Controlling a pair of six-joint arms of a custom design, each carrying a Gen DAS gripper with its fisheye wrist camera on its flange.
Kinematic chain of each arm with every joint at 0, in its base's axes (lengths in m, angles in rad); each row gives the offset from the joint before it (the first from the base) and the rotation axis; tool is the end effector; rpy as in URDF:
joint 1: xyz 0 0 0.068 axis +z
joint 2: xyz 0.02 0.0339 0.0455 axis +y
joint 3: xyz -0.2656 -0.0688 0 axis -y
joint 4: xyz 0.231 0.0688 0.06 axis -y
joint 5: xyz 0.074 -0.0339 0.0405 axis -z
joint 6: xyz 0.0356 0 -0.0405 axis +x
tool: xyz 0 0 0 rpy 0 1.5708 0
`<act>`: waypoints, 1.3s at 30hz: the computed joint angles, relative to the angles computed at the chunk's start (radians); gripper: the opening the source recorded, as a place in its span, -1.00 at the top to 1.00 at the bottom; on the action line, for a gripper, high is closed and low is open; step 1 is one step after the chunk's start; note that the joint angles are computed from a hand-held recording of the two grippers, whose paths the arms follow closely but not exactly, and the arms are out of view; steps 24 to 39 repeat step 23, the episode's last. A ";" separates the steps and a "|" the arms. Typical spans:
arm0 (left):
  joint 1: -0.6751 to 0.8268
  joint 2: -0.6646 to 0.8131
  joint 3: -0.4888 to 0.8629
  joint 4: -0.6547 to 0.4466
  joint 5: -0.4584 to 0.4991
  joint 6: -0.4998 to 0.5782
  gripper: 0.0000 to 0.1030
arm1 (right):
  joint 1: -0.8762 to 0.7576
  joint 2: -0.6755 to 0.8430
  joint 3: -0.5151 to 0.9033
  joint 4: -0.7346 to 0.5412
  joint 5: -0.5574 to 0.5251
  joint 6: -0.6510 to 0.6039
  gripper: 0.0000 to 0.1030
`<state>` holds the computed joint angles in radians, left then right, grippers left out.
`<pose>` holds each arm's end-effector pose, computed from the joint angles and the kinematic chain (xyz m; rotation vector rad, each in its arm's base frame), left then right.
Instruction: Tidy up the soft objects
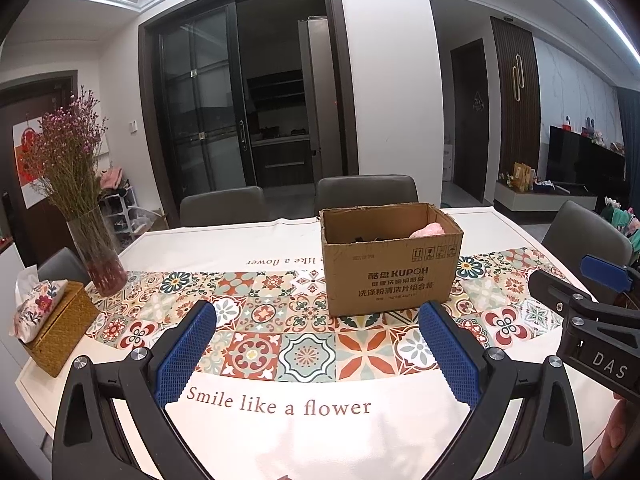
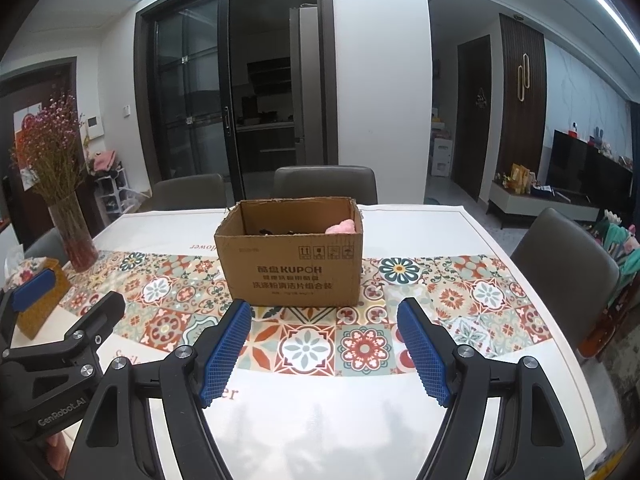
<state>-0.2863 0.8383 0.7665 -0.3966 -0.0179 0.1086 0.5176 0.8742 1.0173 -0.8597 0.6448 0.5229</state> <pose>0.1679 -0.0488 0.3048 0.3892 2.0029 -0.0931 0.1383 0.0541 0.3423 0.3252 2.1013 -0.1337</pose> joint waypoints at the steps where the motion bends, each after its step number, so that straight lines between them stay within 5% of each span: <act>1: -0.001 0.001 -0.001 0.002 -0.002 0.001 -1.00 | 0.000 0.000 0.001 -0.001 -0.001 0.000 -0.48; 39: -0.003 0.006 -0.013 0.018 0.001 -0.001 -1.00 | -0.009 0.008 -0.006 0.002 -0.014 0.007 -0.48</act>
